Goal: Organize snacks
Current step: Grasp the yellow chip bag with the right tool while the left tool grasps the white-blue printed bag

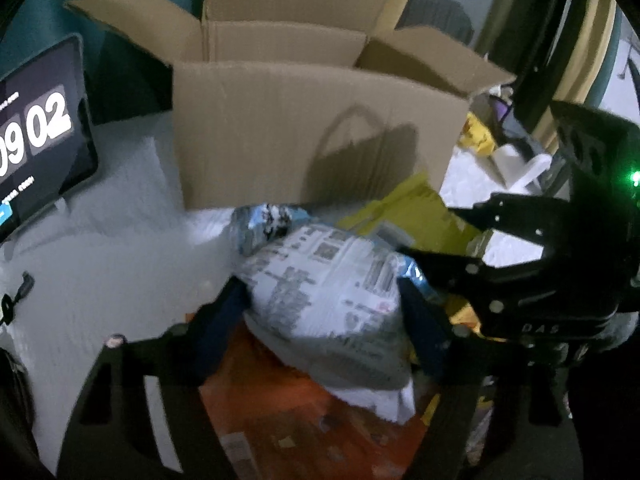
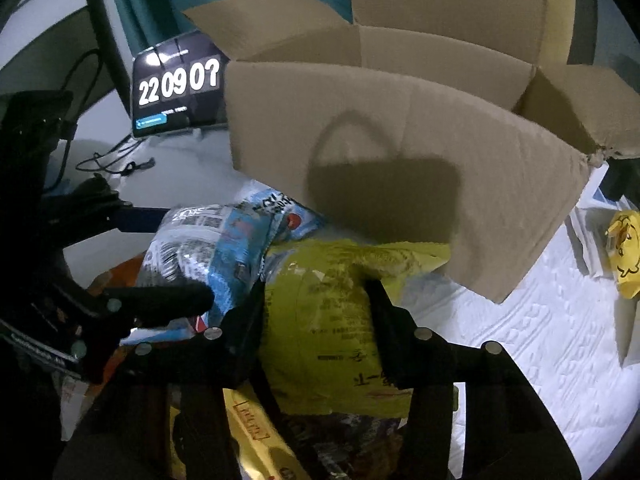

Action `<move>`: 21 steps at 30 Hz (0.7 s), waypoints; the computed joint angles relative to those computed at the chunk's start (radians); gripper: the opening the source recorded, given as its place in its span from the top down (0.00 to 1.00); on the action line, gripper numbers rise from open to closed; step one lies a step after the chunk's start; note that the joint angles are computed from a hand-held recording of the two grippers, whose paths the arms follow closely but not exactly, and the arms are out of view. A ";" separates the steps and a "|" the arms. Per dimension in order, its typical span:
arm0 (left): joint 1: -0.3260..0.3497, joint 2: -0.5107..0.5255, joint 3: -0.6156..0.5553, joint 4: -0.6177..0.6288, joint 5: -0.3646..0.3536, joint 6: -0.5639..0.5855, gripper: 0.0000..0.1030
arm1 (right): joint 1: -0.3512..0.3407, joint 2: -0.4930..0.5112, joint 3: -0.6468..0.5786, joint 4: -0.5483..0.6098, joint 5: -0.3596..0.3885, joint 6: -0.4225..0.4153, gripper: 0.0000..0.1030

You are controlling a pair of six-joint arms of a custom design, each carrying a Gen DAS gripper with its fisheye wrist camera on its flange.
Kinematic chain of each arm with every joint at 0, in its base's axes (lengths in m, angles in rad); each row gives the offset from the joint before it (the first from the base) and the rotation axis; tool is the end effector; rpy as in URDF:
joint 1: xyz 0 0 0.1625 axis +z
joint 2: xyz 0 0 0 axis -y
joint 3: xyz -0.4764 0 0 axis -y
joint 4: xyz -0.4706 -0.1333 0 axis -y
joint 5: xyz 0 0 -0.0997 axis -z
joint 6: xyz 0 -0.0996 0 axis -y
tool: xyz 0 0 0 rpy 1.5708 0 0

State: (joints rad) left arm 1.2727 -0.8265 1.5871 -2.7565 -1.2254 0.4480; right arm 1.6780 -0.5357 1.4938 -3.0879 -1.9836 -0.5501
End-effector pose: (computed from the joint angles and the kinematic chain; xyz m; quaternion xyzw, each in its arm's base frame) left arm -0.0733 -0.8072 0.1443 0.3172 0.9099 -0.1947 0.1831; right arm 0.1798 -0.7985 -0.0038 0.2501 -0.9087 0.2202 0.2515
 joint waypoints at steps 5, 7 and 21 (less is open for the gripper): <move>-0.008 -0.026 0.033 -0.072 -0.025 0.023 0.38 | 0.004 -0.023 0.031 -0.048 0.029 -0.022 0.53; -0.010 -0.035 0.042 -0.090 -0.032 0.025 0.39 | 0.005 -0.032 0.042 -0.061 0.041 -0.028 0.53; -0.025 -0.083 0.075 -0.178 -0.078 0.002 0.40 | 0.025 -0.103 0.118 -0.213 0.087 -0.058 0.54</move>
State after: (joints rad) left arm 1.2474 -0.9093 1.6621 -2.9348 -1.3037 0.4502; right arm 1.7028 -0.6382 1.6118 -3.3010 -1.8969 -0.6077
